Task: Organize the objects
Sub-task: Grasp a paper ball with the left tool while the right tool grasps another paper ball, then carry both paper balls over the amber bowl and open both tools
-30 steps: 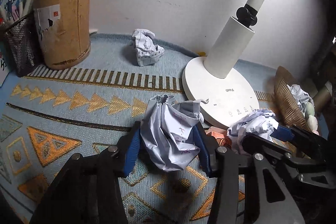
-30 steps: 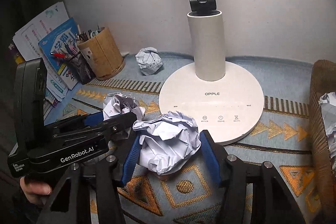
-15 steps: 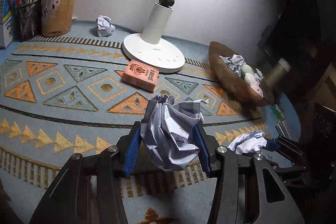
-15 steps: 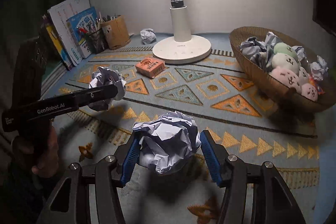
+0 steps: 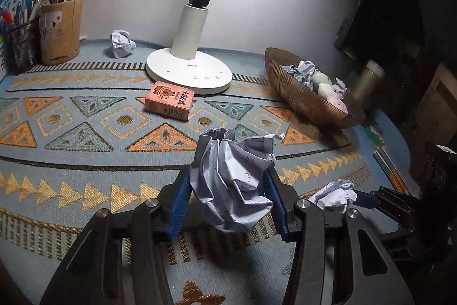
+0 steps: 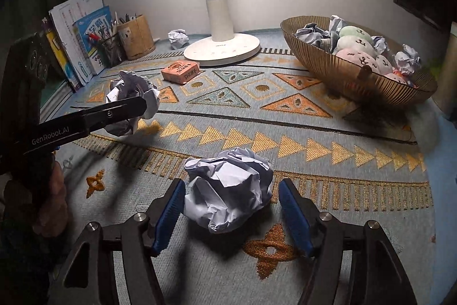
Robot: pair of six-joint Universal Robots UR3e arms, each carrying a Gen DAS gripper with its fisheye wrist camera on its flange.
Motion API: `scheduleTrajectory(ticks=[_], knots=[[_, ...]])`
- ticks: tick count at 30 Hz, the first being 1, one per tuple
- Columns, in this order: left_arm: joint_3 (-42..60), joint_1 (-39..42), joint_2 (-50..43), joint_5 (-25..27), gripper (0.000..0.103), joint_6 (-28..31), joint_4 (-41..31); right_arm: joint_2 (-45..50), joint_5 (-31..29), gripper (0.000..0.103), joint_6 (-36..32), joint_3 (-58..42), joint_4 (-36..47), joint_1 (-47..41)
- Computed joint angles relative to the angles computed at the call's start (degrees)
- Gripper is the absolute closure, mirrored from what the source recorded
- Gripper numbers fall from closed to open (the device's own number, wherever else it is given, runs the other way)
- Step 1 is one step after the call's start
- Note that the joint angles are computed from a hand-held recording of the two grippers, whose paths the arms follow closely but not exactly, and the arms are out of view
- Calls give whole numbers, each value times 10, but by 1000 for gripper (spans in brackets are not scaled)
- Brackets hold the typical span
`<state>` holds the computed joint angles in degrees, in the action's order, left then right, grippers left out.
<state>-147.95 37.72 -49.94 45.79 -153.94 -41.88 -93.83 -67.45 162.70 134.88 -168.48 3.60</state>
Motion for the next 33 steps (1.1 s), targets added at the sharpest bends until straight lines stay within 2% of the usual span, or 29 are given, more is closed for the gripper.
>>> scheduleTrajectory(ticks=[2, 4, 5, 7, 8, 10, 14, 17, 19, 20, 21, 22, 23, 24, 25, 27, 30, 33], knots=[[-1, -1, 3, 1, 56, 3, -2, -6, -10, 46, 5, 13, -27, 5], [3, -13, -8, 11, 56, -10, 17, -32, 5, 47, 5, 29, -27, -11], [13, -34, -34, 26, 56, -35, 45, -58, 21, 47, 1, 36, -10, -31], [65, -77, -91, 19, 56, -72, 45, -129, 62, 47, -17, 38, 52, -90], [94, -111, -123, 18, 56, -100, 72, -153, 71, 47, -22, 24, 74, -117], [171, -204, -209, 65, 56, -173, 180, -158, 42, 46, -7, -25, 74, -143], [382, -348, -404, 154, 55, -239, 244, -69, 10, 45, 69, -178, 95, -191], [532, -399, -533, 184, 55, -270, 233, 37, -16, 45, 104, -298, 103, -188], [616, -427, -609, 220, 51, -298, 243, 110, -32, 43, 115, -380, 107, -171], [650, -438, -643, 241, 40, -321, 259, 144, -25, 35, 122, -416, 104, -169], [685, -446, -672, 256, 14, -335, 258, 177, -19, 23, 129, -451, 99, -169], [718, -451, -695, 265, 5, -342, 241, 204, -30, 19, 135, -480, 95, -165], [729, -450, -706, 265, 4, -347, 239, 223, -54, 19, 142, -500, 95, -159], [731, -445, -706, 257, 4, -346, 229, 232, -66, 19, 143, -513, 108, -157], [716, -436, -695, 240, 4, -340, 223, 228, -53, 19, 138, -509, 122, -164], [643, -415, -646, 224, 4, -327, 244, 196, -3, 18, 133, -449, 108, -189], [498, -365, -529, 196, 3, -296, 270, 125, 43, 18, 122, -347, 103, -213], [336, -274, -379, 150, 3, -267, 276, 43, 117, 18, 114, -271, 138, -225]])
